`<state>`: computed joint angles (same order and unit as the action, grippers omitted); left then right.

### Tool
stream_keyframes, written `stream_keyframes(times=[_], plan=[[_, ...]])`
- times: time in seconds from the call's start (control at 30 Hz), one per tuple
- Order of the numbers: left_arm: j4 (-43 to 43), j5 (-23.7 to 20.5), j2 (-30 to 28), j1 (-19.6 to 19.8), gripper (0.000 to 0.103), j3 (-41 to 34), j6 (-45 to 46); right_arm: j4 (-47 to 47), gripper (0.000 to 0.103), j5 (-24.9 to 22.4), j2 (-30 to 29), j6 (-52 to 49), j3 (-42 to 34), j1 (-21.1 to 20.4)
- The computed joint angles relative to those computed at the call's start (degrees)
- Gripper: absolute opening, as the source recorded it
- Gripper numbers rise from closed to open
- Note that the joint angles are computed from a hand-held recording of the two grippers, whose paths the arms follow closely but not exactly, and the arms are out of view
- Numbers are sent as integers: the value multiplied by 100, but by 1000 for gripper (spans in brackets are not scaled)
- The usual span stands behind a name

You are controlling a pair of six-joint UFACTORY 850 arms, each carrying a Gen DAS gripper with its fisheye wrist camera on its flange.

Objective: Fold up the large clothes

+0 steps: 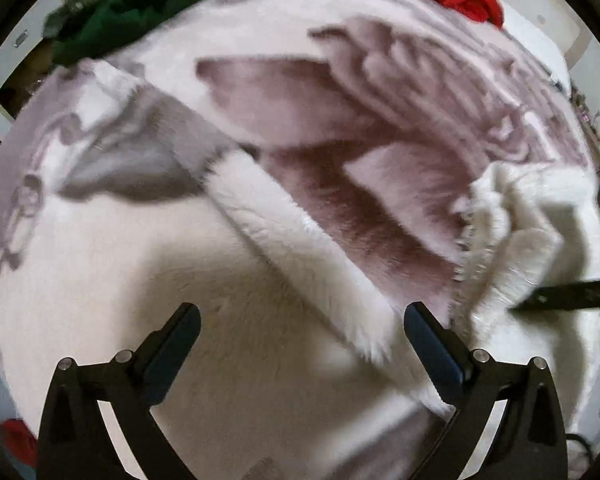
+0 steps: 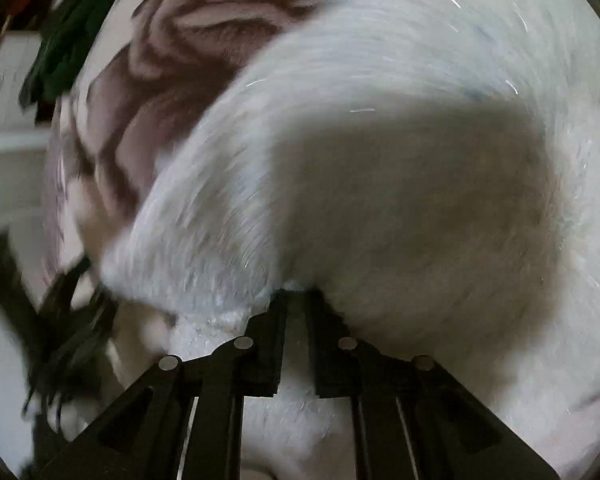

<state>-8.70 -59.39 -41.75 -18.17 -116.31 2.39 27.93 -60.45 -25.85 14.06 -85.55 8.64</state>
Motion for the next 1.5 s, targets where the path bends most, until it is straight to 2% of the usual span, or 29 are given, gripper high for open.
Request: stream_keyframes(times=[0.1, 0.2, 0.23, 0.27, 0.3, 0.33, 0.43, 0.57, 0.6, 0.63, 0.67, 0.7, 0.73, 0.77, 0.83, 0.9, 0.97, 1.03, 1.13, 1.17, 1.2, 1.23, 1.27, 1.37, 1.4, 1.47, 1.5], plan=[[-220, -224, 479, 58, 103, 207, 398, 98, 8, -301, 74, -29, -77, -106], [-640, -532, 1042, 104, 103, 711, 817, 461, 18, -349, 729, -240, 430, -424], [-823, -667, 1117, 94, 103, 832, 906, 728, 35, -360, 1150, -295, 775, -582], [-955, -829, 1250, 83, 103, 1036, 956, 962, 57, -335, 1552, -364, 1118, -708], [-1069, -978, 1444, 100, 103, 1347, 1020, 1119, 65, -318, 1956, -399, 1474, -803], [-1180, -1118, 1645, 123, 103, 1693, 1110, 1214, 69, -365, 2433, -349, 1888, -907], [-1473, -1470, 1976, 156, 103, 2444, 1007, 1358, 69, -772, 3667, 113, 3037, -1171], [-1931, -1594, 2430, 146, 102, 3356, 1011, 1589, 69, -1085, 5123, 1164, 4648, -961], [-1958, -1520, 2520, 97, 92, 3484, 1066, 1720, 69, -1084, 5452, 1410, 4986, -877], [-1933, -1425, 2581, 29, 69, 3576, 1117, 1929, 69, -981, 5874, 1718, 5395, -750], [-1898, -1400, 2571, -54, 53, 3623, 1182, 2152, 67, -769, 6064, 1786, 5678, -655], [-1732, -1391, 2572, -130, 19, 3654, 1125, 2266, 62, -626, 6230, 1841, 5875, -577], [-1536, -1235, 2636, -171, 17, 3774, 1088, 2370, 39, -427, 6365, 1969, 6031, -415], [-1556, -1141, 2649, -149, 17, 3820, 1173, 2488, 16, -219, 6514, 2153, 6169, -252], [-1499, -1116, 2626, -74, 18, 3980, 1253, 2360, 14, 267, 6831, 2863, 6272, 114], [-1624, -1125, 2624, 21, 21, 4071, 1331, 2045, 13, 577, 6827, 3302, 6225, 488], [-1709, -1264, 2590, 61, 21, 3988, 1368, 1779, 10, 487, 6716, 3517, 6275, 710], [-1999, -1615, 2506, 189, 24, 3783, 1338, 1807, 10, 196, 6534, 3224, 6312, 730], [-2519, -1956, 2469, 482, 30, 3702, 1301, 2313, 12, 70, 6747, 2790, 6441, 407], [-2660, -1978, 2472, 555, 45, 3735, 1331, 2420, 23, 9, 7000, 2707, 6506, 219], [-2825, -1967, 2486, 640, 54, 3812, 1349, 2354, 34, -231, 7417, 2669, 6603, -126], [-2969, -1933, 2501, 703, 63, 3912, 1347, 2348, 60, -282, 7665, 2598, 6659, -322], [-3120, -1948, 2491, 755, 63, 4011, 1416, 2425, 76, -301, 7873, 2459, 6743, -495], [-3519, -2101, 2328, 652, 66, 4250, 1552, 3209, 77, -190, 7895, 1460, 7116, -840], [-3396, -1977, 2332, 564, 67, 4281, 1602, 3406, 77, -200, 7811, 1151, 7181, -946], [-3062, -1685, 2358, 328, 67, 4321, 1660, 3985, 80, 246, 7332, 517, 7338, -640], [-2941, -1538, 2407, 242, 67, 4335, 1633, 4150, 80, 308, 7222, 329, 7425, -616]])
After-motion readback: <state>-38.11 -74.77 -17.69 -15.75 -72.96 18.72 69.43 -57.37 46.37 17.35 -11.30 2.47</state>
